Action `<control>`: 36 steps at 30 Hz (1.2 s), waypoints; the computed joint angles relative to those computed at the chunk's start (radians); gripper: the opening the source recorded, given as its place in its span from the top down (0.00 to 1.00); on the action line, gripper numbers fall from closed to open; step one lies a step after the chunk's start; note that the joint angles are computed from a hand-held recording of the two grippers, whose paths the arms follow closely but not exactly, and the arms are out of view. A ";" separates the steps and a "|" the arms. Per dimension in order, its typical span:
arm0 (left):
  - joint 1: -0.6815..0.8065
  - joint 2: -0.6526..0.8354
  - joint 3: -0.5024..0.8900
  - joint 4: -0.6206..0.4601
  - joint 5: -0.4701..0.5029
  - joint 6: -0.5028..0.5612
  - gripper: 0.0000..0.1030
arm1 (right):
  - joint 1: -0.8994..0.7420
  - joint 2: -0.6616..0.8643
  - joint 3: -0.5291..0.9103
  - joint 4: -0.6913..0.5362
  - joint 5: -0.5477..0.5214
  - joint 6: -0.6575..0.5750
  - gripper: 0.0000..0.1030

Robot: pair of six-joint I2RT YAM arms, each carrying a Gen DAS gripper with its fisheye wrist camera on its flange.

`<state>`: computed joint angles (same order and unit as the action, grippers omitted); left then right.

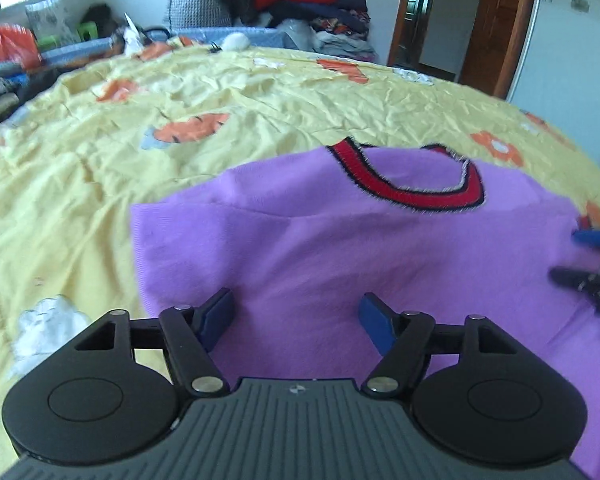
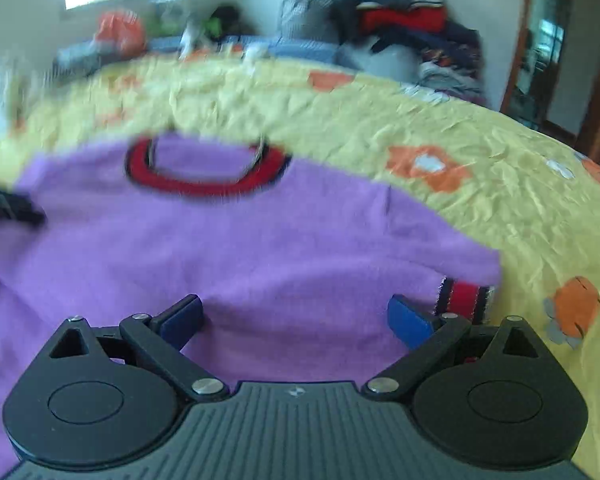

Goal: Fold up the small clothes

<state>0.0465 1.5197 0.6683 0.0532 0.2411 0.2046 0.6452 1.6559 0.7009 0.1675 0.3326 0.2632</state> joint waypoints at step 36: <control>0.995 -0.247 -0.148 -0.913 0.628 0.955 0.01 | 0.225 -0.987 -0.474 -0.567 -0.009 0.488 0.00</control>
<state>1.0413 1.2728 0.5208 -0.8598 0.8695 1.1592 0.8704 0.6693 0.2268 -0.4000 0.3237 0.7510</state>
